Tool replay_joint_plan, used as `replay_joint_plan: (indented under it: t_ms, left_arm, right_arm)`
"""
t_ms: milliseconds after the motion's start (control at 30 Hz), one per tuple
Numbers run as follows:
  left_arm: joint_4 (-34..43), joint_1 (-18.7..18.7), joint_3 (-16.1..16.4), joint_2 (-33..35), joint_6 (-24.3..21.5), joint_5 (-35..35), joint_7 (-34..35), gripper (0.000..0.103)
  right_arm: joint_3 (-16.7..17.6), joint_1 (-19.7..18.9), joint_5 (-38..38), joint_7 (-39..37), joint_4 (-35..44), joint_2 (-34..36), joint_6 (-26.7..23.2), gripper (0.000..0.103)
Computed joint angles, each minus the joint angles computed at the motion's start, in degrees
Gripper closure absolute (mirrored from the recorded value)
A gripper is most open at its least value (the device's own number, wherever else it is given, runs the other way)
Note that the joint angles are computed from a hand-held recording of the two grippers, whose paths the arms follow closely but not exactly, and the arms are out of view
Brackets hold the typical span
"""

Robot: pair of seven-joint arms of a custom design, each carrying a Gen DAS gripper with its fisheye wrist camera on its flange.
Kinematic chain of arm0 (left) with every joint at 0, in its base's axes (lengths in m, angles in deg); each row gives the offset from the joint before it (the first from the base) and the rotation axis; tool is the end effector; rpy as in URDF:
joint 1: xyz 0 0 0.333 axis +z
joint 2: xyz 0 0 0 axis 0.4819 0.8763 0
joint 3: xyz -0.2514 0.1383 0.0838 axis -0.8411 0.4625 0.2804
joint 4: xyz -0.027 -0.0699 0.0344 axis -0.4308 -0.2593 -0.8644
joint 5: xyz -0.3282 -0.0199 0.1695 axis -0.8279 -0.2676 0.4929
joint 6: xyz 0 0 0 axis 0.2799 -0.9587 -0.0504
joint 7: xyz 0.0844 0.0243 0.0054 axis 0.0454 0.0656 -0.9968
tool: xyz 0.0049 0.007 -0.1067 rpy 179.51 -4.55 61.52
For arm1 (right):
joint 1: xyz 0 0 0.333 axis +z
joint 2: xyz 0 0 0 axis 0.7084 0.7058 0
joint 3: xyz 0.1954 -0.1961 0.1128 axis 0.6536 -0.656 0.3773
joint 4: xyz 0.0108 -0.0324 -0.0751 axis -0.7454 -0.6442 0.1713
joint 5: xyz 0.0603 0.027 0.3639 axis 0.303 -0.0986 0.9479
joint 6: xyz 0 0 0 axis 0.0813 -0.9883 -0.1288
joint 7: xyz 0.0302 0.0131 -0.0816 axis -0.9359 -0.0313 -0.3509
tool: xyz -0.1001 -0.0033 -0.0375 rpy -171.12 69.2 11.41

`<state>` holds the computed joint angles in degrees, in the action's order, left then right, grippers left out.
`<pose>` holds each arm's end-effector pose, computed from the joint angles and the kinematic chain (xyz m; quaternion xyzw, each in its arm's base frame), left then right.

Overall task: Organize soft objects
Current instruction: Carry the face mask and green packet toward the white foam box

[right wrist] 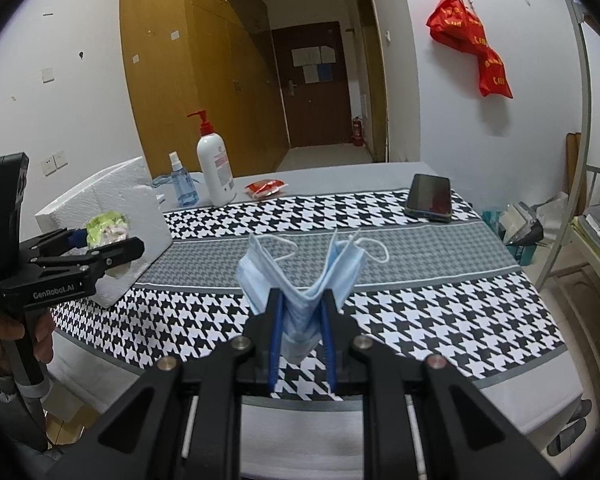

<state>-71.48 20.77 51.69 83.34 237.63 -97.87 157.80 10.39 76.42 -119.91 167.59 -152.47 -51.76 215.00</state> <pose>0.5803 -0.1812 0.4783 -0.4831 0.7431 -0.3775 0.2682 0.5288 0.3736 0.4708 -0.6404 0.6036 -0.2665 0.3930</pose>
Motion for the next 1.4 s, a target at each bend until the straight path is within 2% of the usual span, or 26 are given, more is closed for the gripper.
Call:
replay_joint_plan:
  t_ms: [100, 167, 267, 433, 533, 700, 933, 1133, 1400]
  left_arm:
    - [-1.06, 2.07, -2.40, -0.91, 0.48, -2.85, 2.53, 0.030]
    - [-1.73, 4.62, -5.55, -1.59, 0.83, -7.38, 6.68, 0.030]
    - [-2.45, 6.31, -7.80, -2.56, 1.01, -13.31, 12.05, 0.030]
    - [-3.37, 7.08, -9.00, -4.74, 1.35, -24.23, 21.76, 0.030]
    - [-3.79, 7.25, -9.42, -6.50, 1.47, -33.42, 30.19, 0.030]
    - [-4.19, 5.44, -6.82, -9.11, -0.25, -46.30, 41.25, 0.030]
    - [-5.52, 0.71, -1.19, -12.52, -0.86, -58.79, 52.79, 0.030]
    - [-6.46, -2.46, 3.10, -14.55, -0.28, -65.97, 59.52, 0.030]
    - [-7.90, -2.29, 4.58, -16.67, 2.02, -71.57, 63.65, 0.030]
  right_arm:
    - [0.19, 0.27, 0.17, -0.35, 0.34, -0.04, -0.47, 0.082]
    - [0.35, 0.44, 0.32, -0.70, 0.54, -0.15, -0.78, 0.082]
    - [0.68, 0.74, 0.80, -1.84, 1.34, 0.03, -1.56, 0.082]
    - [0.88, 1.61, 1.15, -3.20, 3.48, 1.05, -1.86, 0.082]
    - [0.84, 2.35, 1.41, -4.26, 5.42, 2.19, -1.59, 0.082]
    - [0.40, 4.05, 2.23, -6.08, 8.47, 4.22, -1.29, 0.082]
    - [-0.31, 6.44, 4.40, -9.28, 12.23, 6.68, -1.28, 0.082]
    - [-0.71, 8.03, 6.73, -12.53, 15.41, 8.67, -1.03, 0.082]
    - [-1.53, 10.06, 9.72, -16.64, 19.44, 11.30, -0.09, 0.082]
